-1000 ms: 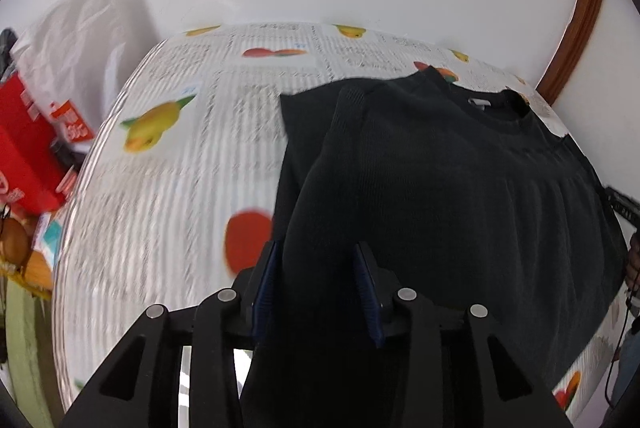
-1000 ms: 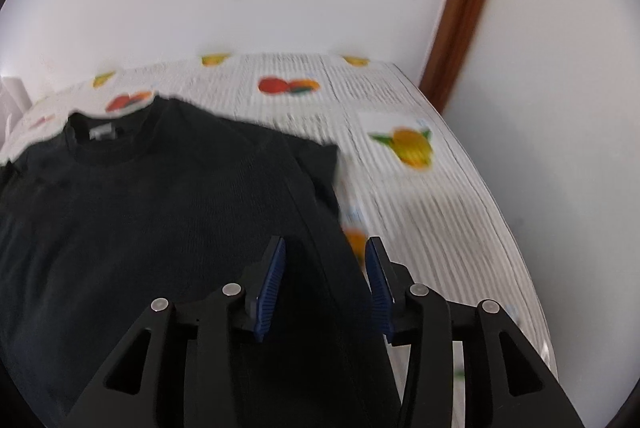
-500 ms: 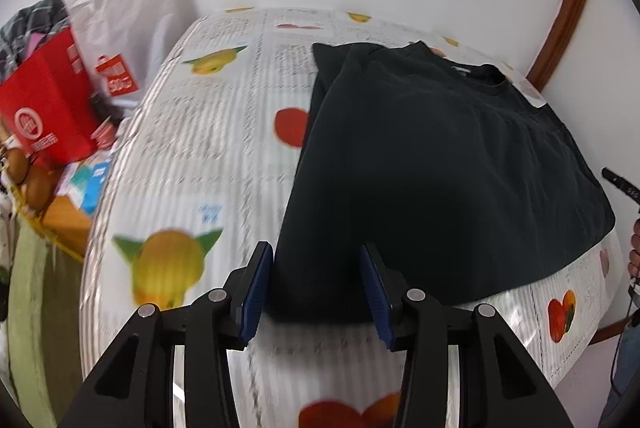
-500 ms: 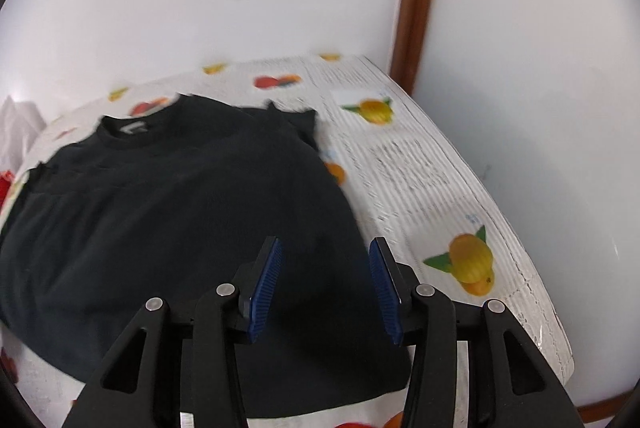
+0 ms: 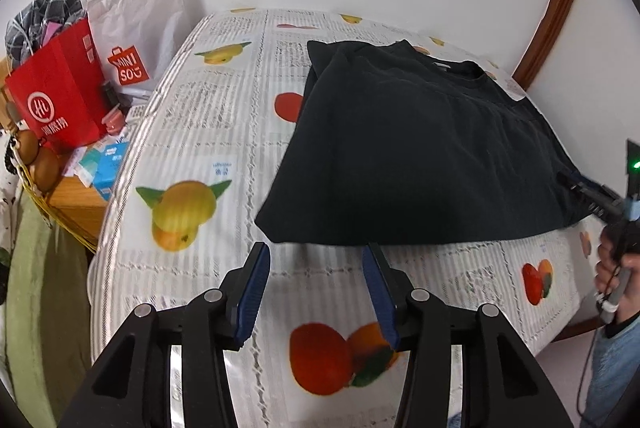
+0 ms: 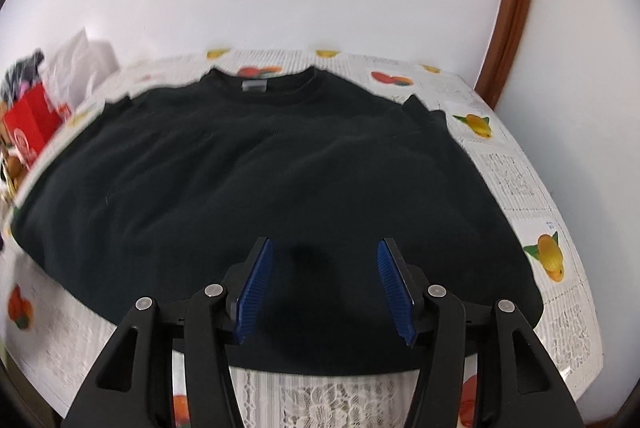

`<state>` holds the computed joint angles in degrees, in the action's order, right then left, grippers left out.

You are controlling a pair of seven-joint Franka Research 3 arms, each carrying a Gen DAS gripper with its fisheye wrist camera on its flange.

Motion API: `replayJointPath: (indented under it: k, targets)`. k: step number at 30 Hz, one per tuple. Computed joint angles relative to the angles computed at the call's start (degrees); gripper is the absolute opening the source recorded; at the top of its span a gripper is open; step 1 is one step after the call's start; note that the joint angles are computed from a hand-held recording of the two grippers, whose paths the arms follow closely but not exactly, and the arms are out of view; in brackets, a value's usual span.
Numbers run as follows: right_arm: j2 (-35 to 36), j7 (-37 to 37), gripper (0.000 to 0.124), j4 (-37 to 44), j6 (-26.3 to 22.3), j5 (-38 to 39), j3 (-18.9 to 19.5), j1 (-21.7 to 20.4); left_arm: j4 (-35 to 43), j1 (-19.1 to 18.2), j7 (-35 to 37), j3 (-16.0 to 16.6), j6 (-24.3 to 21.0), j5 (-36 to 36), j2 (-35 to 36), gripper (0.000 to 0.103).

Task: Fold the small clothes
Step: 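Open both grippers and move them back from the folded sweatshirt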

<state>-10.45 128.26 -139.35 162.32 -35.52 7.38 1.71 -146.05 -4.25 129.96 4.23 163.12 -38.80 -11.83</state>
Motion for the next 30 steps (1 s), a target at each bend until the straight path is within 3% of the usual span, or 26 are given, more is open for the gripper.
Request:
replayJointPath:
  k: [3, 6, 12, 17, 23, 25, 30]
  targets:
    - [-0.7, 3.3, 0.054, -0.9, -2.7, -3.8, 0.9, -0.8, -0.7, -0.2, 0.7, 0.5, -1.1, -1.0, -0.9, 0.046]
    - [-2.6, 0.4, 0.054, -3.0, -2.2, 0.8, -0.7, 0.5, -1.0, -0.7, 2.2, 0.9, -1.1, -2.6, -1.1, 0.046]
    - [-4.8, -0.6, 0.054, -4.0, -2.3, 2.4, 1.2, -0.3, -0.7, -0.6, 4.3, 0.4, -3.5, -5.8, -0.5, 0.046]
    - [-4.4, -3.0, 0.056, -3.2, -1.6, 5.8, 2.6, 1.3, -1.7, 0.1, 3.8, -0.7, -3.6, -4.1, -0.7, 0.046]
    - [-1.0, -0.3, 0.058, 0.3, -2.7, 0.3, 5.0, 2.1, -2.0, 0.7, 5.2, 0.2, -5.4, -5.3, -0.7, 0.046]
    - [-0.5, 1.3, 0.058, 0.8, -2.9, -1.4, 4.7, 2.9, -2.0, 1.2, 5.5, 0.2, -5.5, -5.6, -0.5, 0.046]
    - [-0.1, -1.0, 0.058, 0.8, -2.0, 2.8, 2.5, 5.7, -1.2, 2.9, 5.1, 0.1, -5.8, -5.7, 0.9, 0.048]
